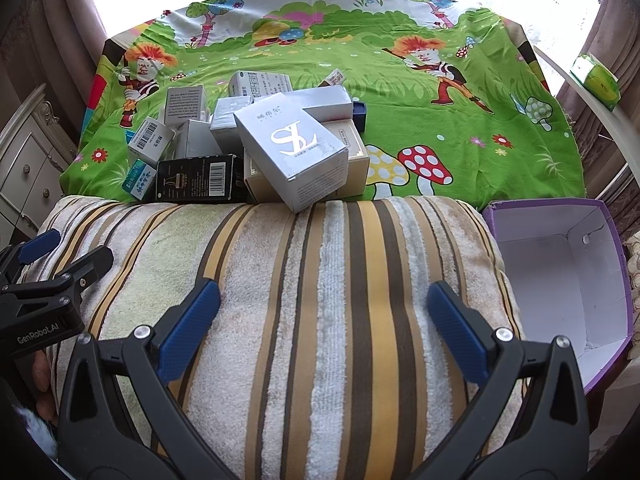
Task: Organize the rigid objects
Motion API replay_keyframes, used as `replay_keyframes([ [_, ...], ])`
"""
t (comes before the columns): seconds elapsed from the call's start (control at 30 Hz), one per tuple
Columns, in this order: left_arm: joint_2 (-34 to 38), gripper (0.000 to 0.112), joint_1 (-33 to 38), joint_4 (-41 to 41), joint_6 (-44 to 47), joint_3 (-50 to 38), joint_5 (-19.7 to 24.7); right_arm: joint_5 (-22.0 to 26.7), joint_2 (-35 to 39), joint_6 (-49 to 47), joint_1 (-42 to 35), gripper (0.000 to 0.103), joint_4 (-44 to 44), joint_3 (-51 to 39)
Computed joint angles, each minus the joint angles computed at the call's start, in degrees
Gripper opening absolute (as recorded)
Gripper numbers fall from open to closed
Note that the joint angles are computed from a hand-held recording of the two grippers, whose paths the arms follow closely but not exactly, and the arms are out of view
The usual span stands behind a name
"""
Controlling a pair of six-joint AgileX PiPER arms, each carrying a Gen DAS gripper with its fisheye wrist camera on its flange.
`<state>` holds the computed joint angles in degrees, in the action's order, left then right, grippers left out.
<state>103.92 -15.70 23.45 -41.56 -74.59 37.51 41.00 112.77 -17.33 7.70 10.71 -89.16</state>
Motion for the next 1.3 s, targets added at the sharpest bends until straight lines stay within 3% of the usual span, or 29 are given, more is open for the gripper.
replay_keyframes([
  [0.8,0.0,0.103,0.0,-0.1,0.0,0.0,-0.1,-1.5,-0.6,-0.5,0.0,0.103,0.5,1.3],
  [1.17,0.0,0.103,-0.2,-0.5,0.0,-0.2,0.2,0.1,-0.3,-7.7,-2.1,0.103,6.7,0.4],
  [1.3,-1.3,0.103,1.6,-4.2,2.6,1.2,-2.6,0.8,-0.2,-9.6,-2.6,0.103,7.5,-0.9],
])
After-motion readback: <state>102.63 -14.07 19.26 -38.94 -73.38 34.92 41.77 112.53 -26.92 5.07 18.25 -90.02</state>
